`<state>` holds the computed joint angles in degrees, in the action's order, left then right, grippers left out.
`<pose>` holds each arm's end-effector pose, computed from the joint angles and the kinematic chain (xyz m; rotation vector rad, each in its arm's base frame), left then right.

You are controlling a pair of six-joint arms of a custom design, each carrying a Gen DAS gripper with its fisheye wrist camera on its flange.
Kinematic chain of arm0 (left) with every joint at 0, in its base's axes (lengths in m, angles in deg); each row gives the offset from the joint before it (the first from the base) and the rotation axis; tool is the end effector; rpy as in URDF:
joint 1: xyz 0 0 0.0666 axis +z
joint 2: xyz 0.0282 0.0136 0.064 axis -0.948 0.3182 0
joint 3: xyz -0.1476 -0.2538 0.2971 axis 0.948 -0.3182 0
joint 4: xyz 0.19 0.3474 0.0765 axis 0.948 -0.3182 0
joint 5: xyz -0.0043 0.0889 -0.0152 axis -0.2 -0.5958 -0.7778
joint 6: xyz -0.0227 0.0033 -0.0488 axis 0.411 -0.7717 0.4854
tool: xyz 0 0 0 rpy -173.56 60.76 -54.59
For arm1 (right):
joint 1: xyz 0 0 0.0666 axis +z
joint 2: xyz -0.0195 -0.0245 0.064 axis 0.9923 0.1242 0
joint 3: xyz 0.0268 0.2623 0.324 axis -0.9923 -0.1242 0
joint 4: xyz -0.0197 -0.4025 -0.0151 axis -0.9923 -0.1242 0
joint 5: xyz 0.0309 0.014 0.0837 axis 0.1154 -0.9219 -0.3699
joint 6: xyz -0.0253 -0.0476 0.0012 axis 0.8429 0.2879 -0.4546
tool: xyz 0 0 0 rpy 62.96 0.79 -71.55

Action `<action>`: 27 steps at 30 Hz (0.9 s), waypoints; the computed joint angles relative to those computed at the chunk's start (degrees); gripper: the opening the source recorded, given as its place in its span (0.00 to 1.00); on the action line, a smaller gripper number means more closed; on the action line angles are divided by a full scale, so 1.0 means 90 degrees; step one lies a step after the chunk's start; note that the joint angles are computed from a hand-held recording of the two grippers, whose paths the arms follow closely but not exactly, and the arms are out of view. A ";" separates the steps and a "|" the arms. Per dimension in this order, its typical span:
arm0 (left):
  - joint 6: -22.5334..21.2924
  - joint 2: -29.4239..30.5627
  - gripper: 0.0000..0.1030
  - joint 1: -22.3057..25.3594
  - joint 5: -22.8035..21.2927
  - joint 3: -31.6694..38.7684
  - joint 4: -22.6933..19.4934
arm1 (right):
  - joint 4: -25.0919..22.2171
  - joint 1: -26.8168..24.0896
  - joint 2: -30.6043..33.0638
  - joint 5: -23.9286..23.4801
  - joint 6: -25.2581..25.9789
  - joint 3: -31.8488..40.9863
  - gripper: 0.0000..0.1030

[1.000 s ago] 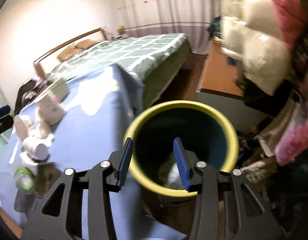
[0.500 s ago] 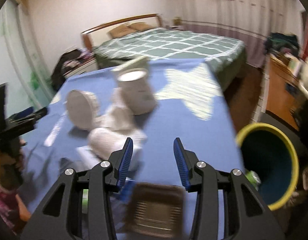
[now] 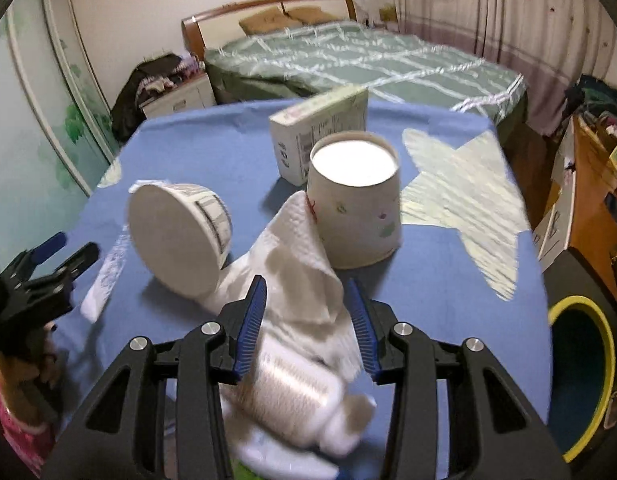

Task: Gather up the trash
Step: 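Grasp the white tissue on the table with the right gripper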

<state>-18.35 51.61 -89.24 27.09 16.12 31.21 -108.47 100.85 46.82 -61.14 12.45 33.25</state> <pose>0.4945 -0.1512 0.3018 0.0006 2.3036 -0.0191 0.5034 0.1634 0.3433 -0.1524 2.5178 0.2172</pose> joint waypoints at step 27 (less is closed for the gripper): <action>0.0123 -0.0158 0.95 -0.0065 0.0080 -0.0110 0.0084 | 0.1217 -0.0218 -0.1903 -0.0050 -0.0240 -0.0854 0.03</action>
<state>-17.24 50.19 -89.83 27.81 15.13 31.96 -97.51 98.89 29.69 -61.59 10.30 25.56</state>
